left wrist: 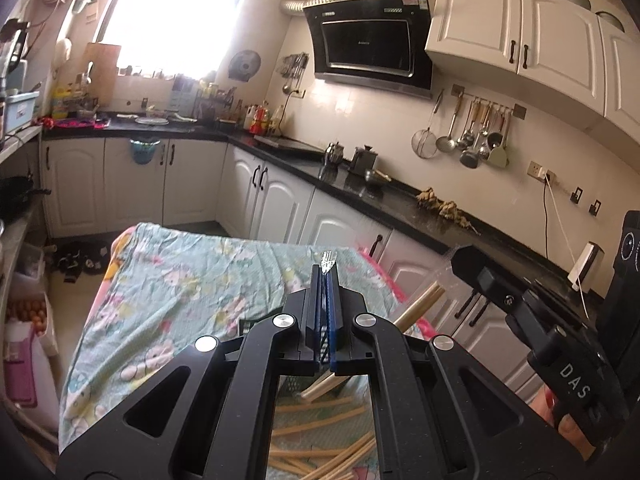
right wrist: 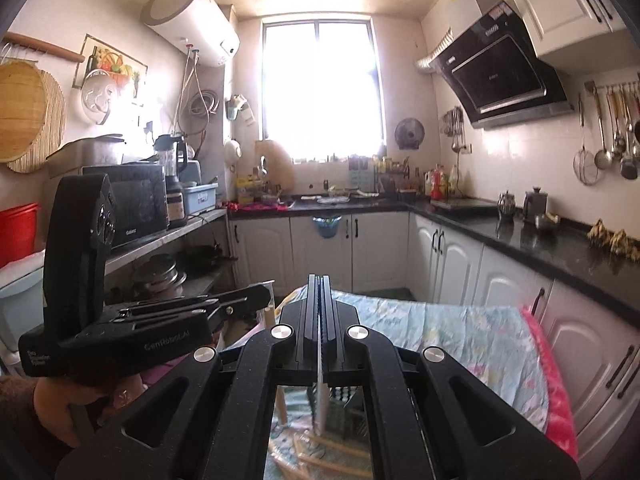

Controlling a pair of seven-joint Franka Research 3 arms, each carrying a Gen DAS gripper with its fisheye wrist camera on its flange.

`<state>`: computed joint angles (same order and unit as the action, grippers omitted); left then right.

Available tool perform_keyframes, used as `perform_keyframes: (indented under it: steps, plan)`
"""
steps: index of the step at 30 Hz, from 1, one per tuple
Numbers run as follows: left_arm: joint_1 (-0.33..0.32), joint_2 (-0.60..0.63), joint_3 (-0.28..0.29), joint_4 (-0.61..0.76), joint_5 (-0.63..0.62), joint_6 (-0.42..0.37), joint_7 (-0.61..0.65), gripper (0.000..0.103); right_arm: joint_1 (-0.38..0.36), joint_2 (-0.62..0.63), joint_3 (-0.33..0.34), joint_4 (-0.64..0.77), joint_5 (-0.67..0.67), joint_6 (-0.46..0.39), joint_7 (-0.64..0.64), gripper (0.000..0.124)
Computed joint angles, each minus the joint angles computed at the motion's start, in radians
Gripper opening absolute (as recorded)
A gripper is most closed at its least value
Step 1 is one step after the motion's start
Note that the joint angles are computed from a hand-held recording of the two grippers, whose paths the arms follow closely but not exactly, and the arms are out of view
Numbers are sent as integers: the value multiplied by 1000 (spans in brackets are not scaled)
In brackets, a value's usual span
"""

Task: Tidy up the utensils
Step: 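Lift both held chopsticks and carry them above the green caddy, then drop the chopsticks into the caddy slots and open both grippers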

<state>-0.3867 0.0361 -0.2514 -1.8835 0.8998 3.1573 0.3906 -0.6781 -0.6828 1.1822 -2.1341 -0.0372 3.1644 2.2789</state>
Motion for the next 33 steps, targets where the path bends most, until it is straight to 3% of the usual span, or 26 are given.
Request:
perform_keyframes:
  steps: [16, 28, 33]
  plan:
    - [-42, 101, 53, 190, -9, -49, 1, 0, -100, -39, -15, 56, -14, -39, 10, 1]
    - [-84, 213, 86, 312, -106, -73, 119, 0, -179, -38, 21, 57, -18, -55, 27, 1]
    - [-123, 250, 126, 332, -106, -65, 127, 0, -211, -38, 49, 58, -22, -68, 33, 1]
